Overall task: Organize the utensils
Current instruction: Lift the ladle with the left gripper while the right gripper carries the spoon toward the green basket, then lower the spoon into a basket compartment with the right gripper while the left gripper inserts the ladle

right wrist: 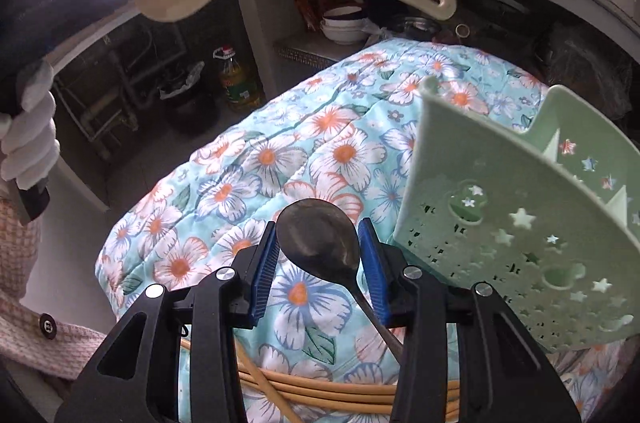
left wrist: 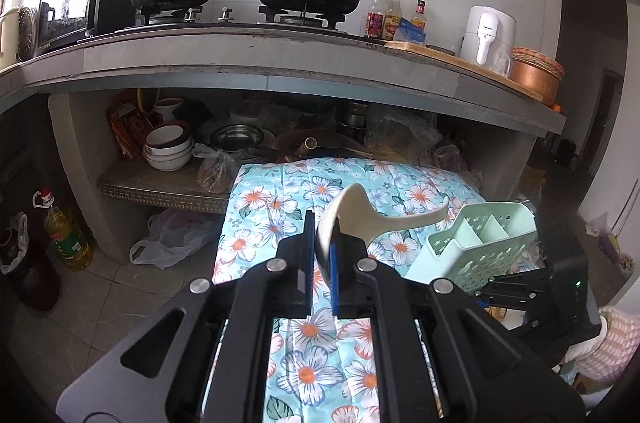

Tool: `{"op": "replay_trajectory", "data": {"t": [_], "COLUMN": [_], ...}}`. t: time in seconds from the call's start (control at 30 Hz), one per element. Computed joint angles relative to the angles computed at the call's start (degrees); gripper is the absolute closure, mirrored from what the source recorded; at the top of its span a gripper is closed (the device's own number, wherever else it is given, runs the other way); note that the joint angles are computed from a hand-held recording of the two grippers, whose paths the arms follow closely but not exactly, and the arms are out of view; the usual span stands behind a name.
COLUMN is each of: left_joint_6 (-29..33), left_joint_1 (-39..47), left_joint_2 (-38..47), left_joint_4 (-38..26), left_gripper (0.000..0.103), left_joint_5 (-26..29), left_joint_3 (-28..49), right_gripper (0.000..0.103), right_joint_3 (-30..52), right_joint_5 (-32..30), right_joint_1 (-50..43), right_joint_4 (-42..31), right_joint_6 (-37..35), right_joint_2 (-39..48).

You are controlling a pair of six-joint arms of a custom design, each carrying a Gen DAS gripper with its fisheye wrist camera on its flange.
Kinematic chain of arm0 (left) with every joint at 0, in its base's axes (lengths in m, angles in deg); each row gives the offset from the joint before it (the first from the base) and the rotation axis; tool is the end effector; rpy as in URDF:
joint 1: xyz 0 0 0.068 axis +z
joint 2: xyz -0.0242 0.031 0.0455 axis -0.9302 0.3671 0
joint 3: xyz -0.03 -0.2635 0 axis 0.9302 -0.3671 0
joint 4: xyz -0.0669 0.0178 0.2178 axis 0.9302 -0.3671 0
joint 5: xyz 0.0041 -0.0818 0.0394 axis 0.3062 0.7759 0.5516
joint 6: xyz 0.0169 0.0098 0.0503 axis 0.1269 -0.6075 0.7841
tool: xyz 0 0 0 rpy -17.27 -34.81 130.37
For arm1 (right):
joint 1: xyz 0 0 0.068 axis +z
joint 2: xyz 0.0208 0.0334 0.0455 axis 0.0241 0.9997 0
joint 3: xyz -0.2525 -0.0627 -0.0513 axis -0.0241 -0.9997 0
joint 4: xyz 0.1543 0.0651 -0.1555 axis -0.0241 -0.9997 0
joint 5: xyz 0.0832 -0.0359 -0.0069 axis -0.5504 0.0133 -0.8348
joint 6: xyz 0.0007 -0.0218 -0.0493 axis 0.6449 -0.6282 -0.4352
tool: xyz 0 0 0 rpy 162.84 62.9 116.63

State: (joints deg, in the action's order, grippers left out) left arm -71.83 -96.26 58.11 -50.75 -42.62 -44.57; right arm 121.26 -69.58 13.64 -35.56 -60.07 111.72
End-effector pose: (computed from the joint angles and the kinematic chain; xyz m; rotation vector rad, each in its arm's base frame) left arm 0.1758 -0.0771 0.2376 -0.1226 2.0479 -0.1188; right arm 0.2838 0.0810 0.1479 -1.0619 2.2434 0.5959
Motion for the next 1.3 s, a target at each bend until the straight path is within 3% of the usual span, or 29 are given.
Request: {"op": "replay_trajectory", "data": {"t": [0.33, 0.77, 1.1, 1.3], "left_joint_6": [5.6, 16.1, 27.3, 25.0], "left_joint_1": [-2.8, -4.6, -6.7, -4.7], "left_joint_2": [5.0, 21.1, 34.6, 40.8], "left_joint_4": [-0.6, -12.6, -25.1, -25.3], "left_gripper": [0.098, 0.098, 0.097, 0.097], "left_joint_5": [-0.3, -2.4, -6.0, 0.0], "left_joint_3": [4.6, 21.9, 41.1, 47.3], "right_gripper": [0.065, 0.066, 0.066, 0.066], "right_joint_3": [-0.4, -0.1, 8.7, 18.6], "right_joint_5": [-11.8, -23.8, -34.6, -41.4], "right_joint_1": [-14.1, -27.2, -37.6, -41.3], "right_joint_4": [-3.8, -5.4, -15.8, -22.6], "right_joint_6": [1.8, 2.5, -1.0, -0.3], "right_joint_2": [-6.7, -8.2, -11.8, -9.3]}}
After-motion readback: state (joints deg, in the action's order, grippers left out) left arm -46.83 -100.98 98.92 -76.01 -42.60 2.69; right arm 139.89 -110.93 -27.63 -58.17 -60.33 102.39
